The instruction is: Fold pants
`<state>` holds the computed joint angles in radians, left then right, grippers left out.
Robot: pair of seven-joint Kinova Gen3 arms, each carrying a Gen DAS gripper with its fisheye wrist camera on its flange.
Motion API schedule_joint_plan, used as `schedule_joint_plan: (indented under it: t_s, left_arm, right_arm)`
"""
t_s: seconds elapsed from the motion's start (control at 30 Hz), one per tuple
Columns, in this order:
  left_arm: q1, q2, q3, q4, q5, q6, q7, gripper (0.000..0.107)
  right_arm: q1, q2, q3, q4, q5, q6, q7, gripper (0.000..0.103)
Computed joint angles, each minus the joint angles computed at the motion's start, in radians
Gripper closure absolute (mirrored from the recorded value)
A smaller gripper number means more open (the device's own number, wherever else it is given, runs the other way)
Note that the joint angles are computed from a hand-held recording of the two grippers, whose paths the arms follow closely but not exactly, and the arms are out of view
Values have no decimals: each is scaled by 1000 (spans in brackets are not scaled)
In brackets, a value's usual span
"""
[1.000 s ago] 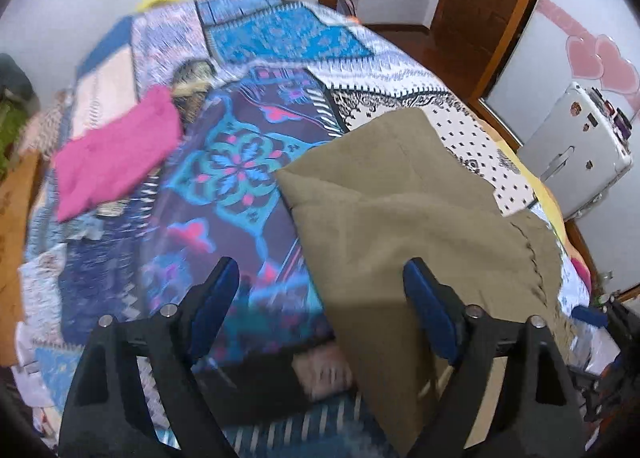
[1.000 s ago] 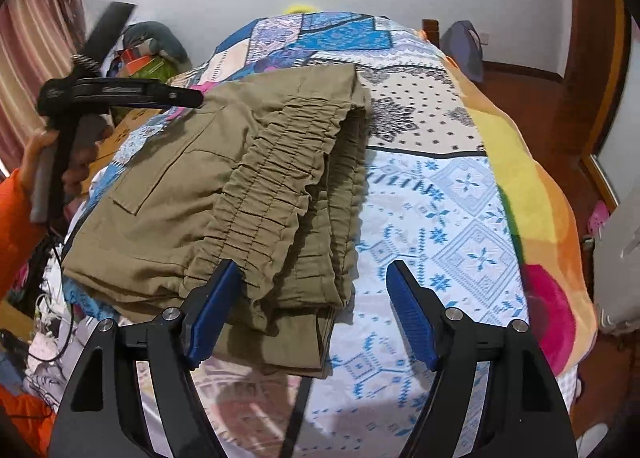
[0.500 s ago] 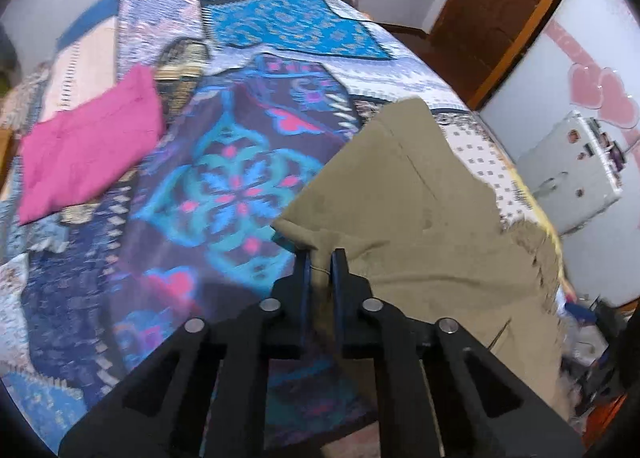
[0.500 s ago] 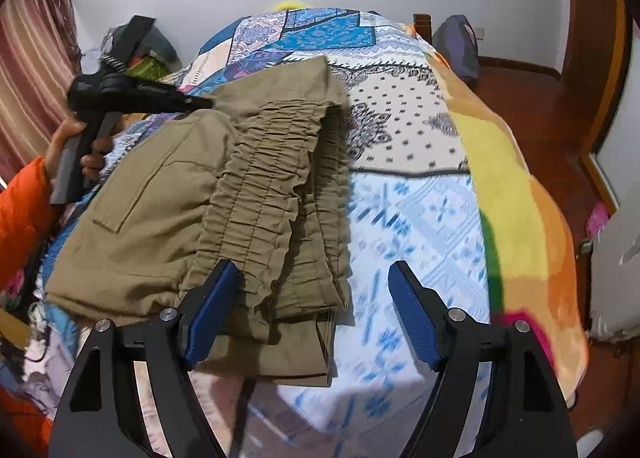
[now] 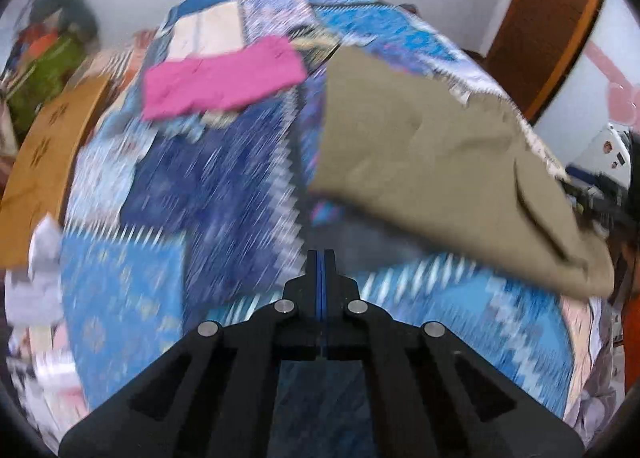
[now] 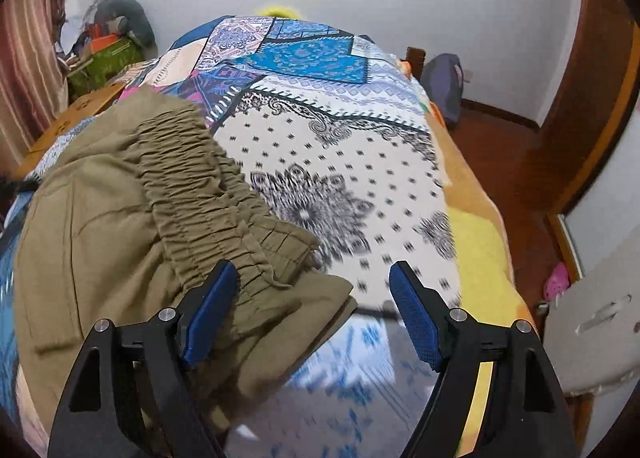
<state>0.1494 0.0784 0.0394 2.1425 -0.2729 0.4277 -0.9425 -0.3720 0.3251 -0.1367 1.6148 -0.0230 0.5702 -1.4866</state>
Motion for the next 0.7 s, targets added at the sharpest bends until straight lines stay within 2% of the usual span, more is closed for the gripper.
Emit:
schedule_joint_plan:
  t_s: [0.07,0.13,0.17,0.23,0.27,0.33,0.47,0.57,0.7]
  left_arm:
    - [33,-31,-32,15,-21,32,11,107]
    - [24,-54,-23,18,-46,39,23,107]
    - [-8,-66,0,19,-34,30,4,105]
    - [-37,-67,4,2,19,16,-71,97]
    - [-61,-57,18,-12,36,8,-107,91]
    - [-151,-20,87,-48,71,-8,-188,85]
    - [-324,87,230,-143,197,0,-351,85]
    - [-381,160,271,-212,248,22,-455,85]
    - [-566,263,437,-267,405,46,-615,84]
  right_arm:
    - [12,14,-6,-38,-20,38,7,29]
    - [36,7,-20,-58,-64,69,19,30]
    - [51,-4,-31,-55,-91,69,33,30]
    - [75,-28,-49,-37,-154,64,72,30]
    - [102,-49,-73,-20,-194,65,100,30]
    - [98,-81,-69,11,-226,58,115,29]
    - [65,-148,-53,87,-228,44,89,28]
    - [73,-162,-54,116,-286,59,100,28]
    - [84,-135,-59,144,-374,84,113,28]
